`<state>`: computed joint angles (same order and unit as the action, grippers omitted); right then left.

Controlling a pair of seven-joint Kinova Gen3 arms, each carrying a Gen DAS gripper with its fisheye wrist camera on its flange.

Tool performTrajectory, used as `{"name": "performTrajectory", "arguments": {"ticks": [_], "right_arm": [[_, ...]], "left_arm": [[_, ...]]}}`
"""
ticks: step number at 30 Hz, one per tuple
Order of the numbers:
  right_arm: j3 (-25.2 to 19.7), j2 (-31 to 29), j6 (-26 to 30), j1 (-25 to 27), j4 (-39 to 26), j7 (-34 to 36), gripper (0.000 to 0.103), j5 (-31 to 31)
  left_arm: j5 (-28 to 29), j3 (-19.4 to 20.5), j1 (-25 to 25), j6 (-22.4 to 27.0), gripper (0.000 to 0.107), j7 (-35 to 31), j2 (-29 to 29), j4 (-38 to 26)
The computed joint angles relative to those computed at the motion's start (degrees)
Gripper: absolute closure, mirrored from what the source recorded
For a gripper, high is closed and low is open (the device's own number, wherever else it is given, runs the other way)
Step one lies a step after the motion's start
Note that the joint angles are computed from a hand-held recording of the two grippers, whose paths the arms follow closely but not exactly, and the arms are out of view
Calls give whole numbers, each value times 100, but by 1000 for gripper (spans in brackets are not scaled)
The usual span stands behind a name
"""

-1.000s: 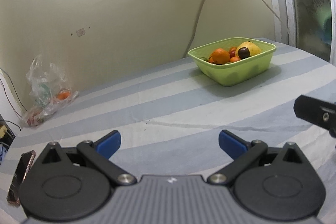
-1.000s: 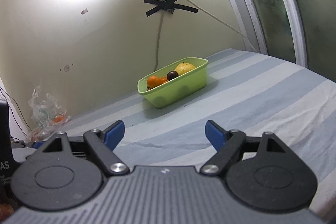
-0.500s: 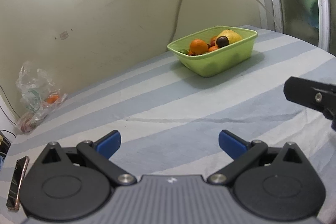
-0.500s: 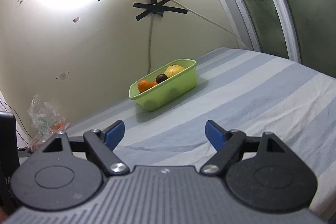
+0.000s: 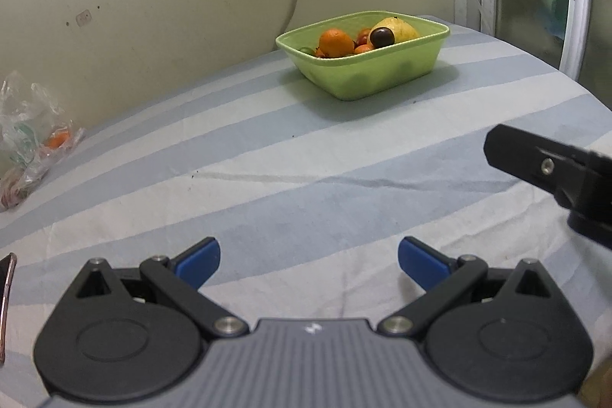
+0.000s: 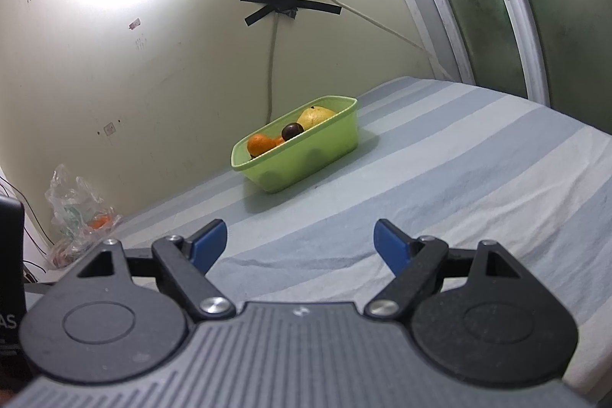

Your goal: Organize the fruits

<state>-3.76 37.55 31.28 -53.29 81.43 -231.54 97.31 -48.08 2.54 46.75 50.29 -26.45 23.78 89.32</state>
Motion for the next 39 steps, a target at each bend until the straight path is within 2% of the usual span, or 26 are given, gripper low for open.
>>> {"name": "performTrajectory", "arguments": {"ticks": [9,26,39], "right_arm": [[15,73,-62,-10,-161,420,17,-316],[562,198,-429,-308,-454,1152,17,-1117],[830,218,-535,-468,-463,1184,17,-1247]], "left_arm": [[225,56,-154,-29,5,-168,-62,78],[237,-4,-216,-183,5,-104,-82,192],[253,18,-243,-239,5,-69,-130,245]]}}
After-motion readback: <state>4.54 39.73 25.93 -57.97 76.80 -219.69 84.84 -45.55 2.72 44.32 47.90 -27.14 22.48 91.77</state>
